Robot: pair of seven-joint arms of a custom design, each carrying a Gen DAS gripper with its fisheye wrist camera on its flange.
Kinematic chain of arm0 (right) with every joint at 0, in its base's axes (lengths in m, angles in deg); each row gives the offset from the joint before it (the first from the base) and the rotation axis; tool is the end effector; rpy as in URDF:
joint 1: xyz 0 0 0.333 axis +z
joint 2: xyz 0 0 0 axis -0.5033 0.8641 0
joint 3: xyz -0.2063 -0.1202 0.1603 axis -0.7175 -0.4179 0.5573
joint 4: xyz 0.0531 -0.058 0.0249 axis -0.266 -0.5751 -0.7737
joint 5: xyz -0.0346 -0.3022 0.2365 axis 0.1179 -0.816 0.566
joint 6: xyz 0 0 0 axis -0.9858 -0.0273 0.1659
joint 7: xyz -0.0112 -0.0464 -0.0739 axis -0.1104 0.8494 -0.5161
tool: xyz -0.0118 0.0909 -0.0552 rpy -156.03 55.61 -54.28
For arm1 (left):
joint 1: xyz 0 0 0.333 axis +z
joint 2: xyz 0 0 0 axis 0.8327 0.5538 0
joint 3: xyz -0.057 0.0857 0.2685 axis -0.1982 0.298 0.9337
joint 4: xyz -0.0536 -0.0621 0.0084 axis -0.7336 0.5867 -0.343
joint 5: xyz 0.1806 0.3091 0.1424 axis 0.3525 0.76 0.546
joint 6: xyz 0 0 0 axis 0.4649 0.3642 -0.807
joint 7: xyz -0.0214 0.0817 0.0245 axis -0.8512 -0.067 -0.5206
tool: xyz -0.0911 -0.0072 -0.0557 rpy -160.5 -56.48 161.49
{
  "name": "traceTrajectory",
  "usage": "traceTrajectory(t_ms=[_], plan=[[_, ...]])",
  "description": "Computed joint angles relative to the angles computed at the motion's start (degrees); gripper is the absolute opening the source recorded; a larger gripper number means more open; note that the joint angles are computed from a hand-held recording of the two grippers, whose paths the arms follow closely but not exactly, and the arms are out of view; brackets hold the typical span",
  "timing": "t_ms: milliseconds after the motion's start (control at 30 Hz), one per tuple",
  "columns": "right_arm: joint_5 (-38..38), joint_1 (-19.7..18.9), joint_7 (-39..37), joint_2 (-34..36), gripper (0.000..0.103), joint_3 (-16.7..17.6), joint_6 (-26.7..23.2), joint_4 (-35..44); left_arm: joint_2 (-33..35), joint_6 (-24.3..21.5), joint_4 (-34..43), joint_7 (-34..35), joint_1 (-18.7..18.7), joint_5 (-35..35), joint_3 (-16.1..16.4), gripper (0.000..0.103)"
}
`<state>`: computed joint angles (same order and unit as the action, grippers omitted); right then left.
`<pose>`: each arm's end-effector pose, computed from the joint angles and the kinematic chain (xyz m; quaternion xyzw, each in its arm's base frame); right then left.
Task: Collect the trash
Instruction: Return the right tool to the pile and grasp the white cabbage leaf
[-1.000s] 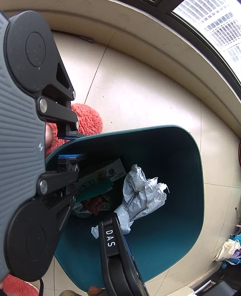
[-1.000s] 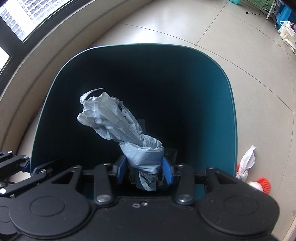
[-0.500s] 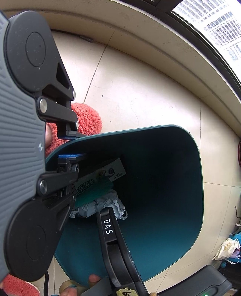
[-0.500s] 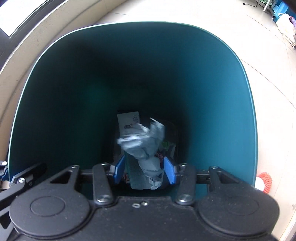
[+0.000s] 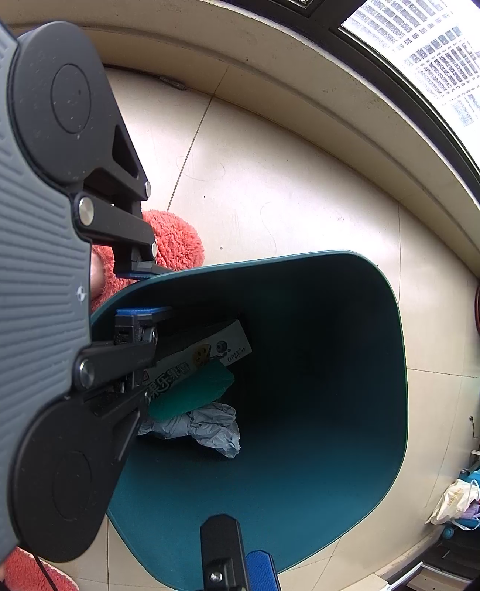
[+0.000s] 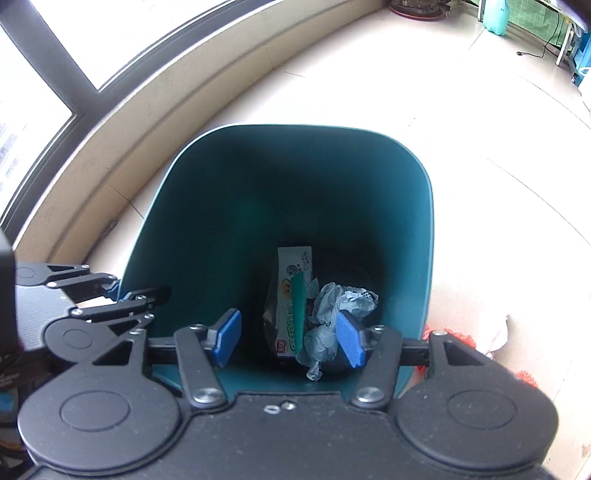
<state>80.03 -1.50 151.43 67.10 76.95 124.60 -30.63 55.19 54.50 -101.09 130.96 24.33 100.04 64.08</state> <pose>0.5195 0.3790 0.5777 -0.7041 0.6776 -0.0321 0.2099 0.5804 -0.4229 0.5565 -0.5387 0.8194 -0.1185 0.1562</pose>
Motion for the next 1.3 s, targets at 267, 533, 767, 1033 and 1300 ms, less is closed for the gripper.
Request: traceTrajectory(t_ms=[267,533,767,1033,1300], plan=[[0.24,-3.45,1.03,-14.86,0.065,-0.60,5.08,-16.19,1.02,-1.17,1.55,-0.42,-1.15,1.37,0.59,0.013],[1.29,-7.91,3.17,-26.14,0.080,-1.59,11.23,-33.51,2.35,-2.44,3.44,-0.79,-2.27,2.67,1.23,0.013],[2.94,-11.38,4.54,-30.90,0.096,-2.93,13.95,-45.48,4.04,-4.07,6.10,-0.83,-3.27,3.74,1.89,0.013],[2.66,-15.95,13.65,-30.48,0.096,-3.18,16.81,-56.15,4.85,-5.02,7.47,-0.64,-3.79,3.99,2.27,0.013],[6.79,-16.72,19.25,-26.98,0.091,-4.52,24.89,-62.07,6.57,-6.50,10.31,-0.33,-4.55,4.13,2.80,0.013]])
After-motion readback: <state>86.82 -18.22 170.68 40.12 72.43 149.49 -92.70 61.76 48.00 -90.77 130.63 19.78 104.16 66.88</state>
